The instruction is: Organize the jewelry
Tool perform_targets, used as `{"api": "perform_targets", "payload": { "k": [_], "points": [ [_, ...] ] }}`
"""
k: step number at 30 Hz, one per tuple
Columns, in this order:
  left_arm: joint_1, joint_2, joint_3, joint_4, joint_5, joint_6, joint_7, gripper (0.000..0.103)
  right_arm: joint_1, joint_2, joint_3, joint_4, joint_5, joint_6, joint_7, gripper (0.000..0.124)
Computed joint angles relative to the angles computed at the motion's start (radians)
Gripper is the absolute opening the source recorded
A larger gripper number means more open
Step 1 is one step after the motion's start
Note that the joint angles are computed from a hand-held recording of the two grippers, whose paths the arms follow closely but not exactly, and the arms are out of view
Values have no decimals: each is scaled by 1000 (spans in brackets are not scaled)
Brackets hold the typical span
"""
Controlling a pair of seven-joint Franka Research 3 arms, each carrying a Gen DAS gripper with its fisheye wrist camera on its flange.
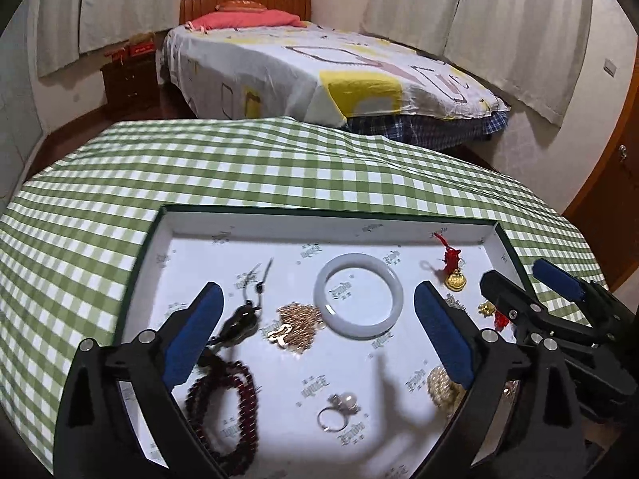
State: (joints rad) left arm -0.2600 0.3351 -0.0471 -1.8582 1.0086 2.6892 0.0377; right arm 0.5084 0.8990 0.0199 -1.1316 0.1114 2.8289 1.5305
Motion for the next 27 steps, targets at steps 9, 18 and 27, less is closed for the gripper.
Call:
{"api": "perform_targets", "payload": {
  "k": [9, 18, 27],
  "points": [
    [0, -90, -24, -90, 70, -69, -74, 95, 30, -105, -29, -181, -17, 102, 29, 80],
    [12, -228, -89, -215, 130, -106, -137, 95, 62, -274, -47, -440, -9, 256, 28, 80],
    [17, -396, -175, -318, 139, -213, -173, 99, 90, -454, -51, -676, 31, 376, -4, 81]
  ]
}}
